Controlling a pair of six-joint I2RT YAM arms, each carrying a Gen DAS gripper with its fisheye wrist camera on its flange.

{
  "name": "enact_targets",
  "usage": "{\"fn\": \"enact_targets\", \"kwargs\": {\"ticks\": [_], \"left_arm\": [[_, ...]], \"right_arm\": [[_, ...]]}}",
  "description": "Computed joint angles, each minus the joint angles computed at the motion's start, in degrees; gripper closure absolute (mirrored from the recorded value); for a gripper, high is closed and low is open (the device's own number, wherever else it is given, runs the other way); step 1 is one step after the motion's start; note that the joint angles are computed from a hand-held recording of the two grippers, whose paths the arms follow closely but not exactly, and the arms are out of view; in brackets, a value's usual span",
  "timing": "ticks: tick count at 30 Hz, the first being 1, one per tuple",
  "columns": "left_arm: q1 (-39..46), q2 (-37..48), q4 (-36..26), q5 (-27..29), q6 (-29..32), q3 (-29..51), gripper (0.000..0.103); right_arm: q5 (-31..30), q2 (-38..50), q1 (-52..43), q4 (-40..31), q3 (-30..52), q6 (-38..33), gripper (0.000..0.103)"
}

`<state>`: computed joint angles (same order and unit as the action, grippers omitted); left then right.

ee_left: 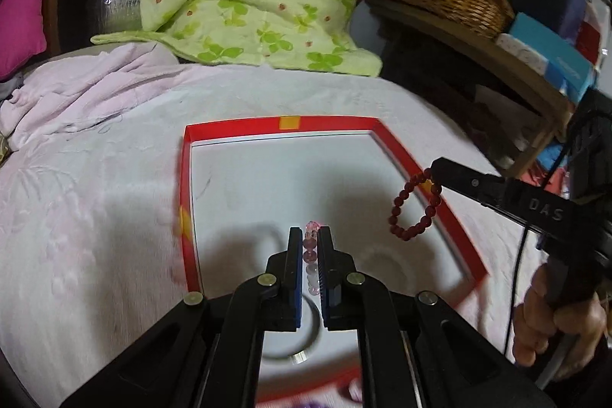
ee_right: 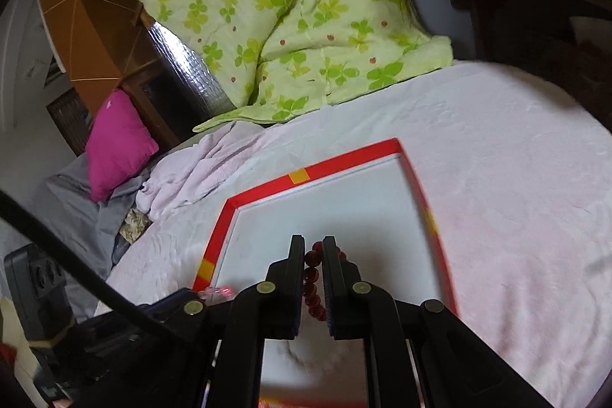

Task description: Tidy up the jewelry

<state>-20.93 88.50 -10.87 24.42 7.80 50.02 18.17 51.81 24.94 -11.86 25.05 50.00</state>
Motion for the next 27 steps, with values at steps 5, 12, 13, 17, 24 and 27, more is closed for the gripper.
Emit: {"fn": "enact_targets", "kwargs": {"ticks": [5, 12, 13, 17, 24, 27], "left_arm": [[-0.26, 7.79, 0.23, -0.93, -3.22, 5.23, 0.095], [0.78, 9.85, -1.08, -3.09, -3.59, 6.45, 0.081], [1.17, 9.06, -0.91, -2.78, -3.45, 5.78, 0.070], [2.54, 4.05, 0.18, -2.98, -2.77, 1.98, 0.059], [6.11, -4.47, -1.25, -4.03, 1.30, -4.02, 0.056], [7.69, -9.03, -2.01, -4.27, 3.91, -7.20, 0.053]], "right_arm": [[-6.02, 11.10, -5.42, 9.88, 2.38, -2.26, 0.093], [-5.50, 15.83, -8.97, 7.84, 3.54, -0.57, 0.092], [-5.13, 15.19, -9.24, 6.82, 3.40, -0.45, 0.092], [-3.85, 8.77, -8.86, 0.87, 2.43, -0.65, 0.089], [-2.29, -4.85, -4.24, -12.66, 1.37, 1.81, 0.089], [-2.45, -10.17, -1.89, -17.63, 0.85, 4.43, 0.078]]}}
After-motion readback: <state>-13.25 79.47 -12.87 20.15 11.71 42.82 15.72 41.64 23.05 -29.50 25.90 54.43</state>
